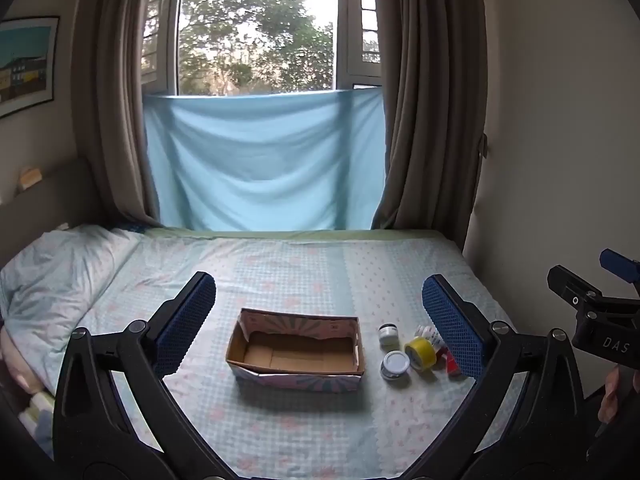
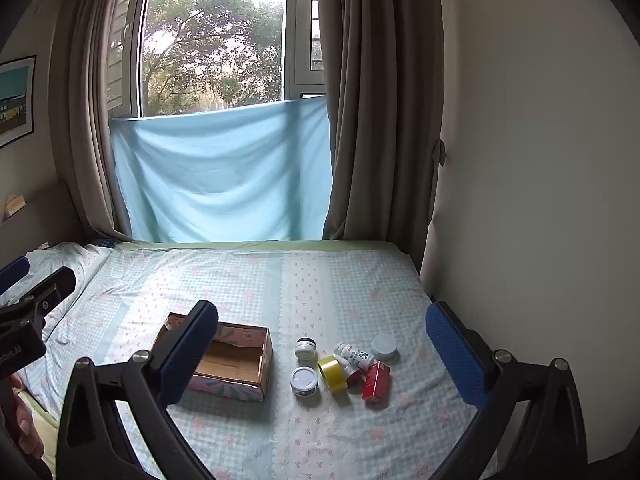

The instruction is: Organize rigid objects

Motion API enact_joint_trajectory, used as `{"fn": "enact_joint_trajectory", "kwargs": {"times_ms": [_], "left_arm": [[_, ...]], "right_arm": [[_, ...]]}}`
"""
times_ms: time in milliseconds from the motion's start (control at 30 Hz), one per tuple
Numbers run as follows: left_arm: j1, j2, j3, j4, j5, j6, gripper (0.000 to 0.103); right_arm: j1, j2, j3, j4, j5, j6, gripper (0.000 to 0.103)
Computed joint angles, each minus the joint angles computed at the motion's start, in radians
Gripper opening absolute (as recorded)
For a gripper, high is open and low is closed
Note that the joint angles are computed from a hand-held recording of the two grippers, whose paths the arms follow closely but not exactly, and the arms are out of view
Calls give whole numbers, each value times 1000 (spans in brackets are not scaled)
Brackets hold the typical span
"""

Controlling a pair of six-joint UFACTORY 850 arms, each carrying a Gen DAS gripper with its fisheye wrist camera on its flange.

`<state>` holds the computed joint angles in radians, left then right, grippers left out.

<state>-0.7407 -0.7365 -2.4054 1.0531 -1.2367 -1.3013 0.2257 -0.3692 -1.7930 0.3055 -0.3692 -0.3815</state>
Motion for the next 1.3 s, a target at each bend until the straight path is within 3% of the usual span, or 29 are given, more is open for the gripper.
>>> {"fn": "enact_joint_trajectory", "kwargs": {"times_ms": [1300], "left_arm": [[14,2,-1,-21,34,15,102]], "right_arm": [[-2,-13,-7,17,15,-19,103]]}}
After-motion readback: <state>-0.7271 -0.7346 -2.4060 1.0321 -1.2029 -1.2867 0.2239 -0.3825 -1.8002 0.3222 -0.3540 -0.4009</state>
